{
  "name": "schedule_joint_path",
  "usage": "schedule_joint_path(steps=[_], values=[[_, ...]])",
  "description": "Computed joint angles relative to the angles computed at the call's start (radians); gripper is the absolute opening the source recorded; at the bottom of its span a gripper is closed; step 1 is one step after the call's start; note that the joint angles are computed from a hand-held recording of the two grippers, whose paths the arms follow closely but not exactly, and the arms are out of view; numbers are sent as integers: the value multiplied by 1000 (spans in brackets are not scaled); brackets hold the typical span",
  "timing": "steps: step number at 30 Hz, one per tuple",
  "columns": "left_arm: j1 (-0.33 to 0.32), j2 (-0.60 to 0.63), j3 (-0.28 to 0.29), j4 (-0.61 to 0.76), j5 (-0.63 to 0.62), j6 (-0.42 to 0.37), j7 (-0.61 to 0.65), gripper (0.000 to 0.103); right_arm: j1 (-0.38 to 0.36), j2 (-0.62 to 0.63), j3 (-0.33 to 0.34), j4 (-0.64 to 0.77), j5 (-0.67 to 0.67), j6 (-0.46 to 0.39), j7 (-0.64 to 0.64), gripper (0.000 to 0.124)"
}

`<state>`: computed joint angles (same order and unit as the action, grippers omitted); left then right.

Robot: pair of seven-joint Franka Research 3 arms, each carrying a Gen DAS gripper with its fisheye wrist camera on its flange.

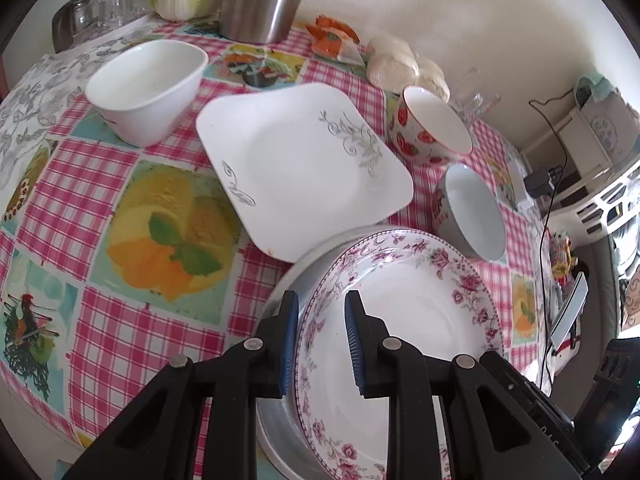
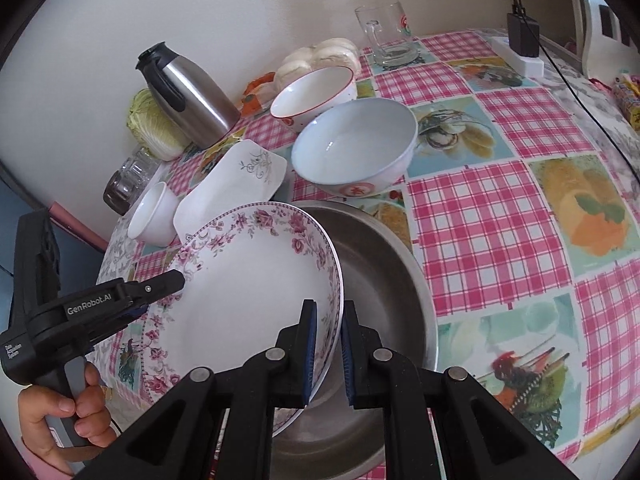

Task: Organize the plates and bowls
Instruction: 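Lower the floral plate into the steel basin and open the right gripper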

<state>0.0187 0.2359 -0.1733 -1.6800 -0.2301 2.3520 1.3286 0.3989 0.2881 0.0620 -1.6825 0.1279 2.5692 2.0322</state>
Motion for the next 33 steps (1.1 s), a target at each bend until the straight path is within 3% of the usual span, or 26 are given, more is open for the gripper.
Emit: schedule_joint_path(steps=[6, 12, 17, 27, 33], values=[[-7, 26, 0, 24, 25, -63, -6, 24, -11, 4, -1, -4, 15, -35, 7, 13], [-9, 70, -3, 62, 45, -132, -18, 24, -9, 45, -4, 40, 12, -124, 19, 14], [-6, 87, -10, 75, 36, -129, -13, 24, -7, 55, -10, 46, 3, -125, 37, 14], [44, 70, -20, 23, -99, -58, 32, 24, 11, 81, -22, 71, -52, -117, 50, 14], [52, 73, -15, 34, -114, -81, 50, 24, 27, 102, -29, 106, -90, -141, 70, 15]])
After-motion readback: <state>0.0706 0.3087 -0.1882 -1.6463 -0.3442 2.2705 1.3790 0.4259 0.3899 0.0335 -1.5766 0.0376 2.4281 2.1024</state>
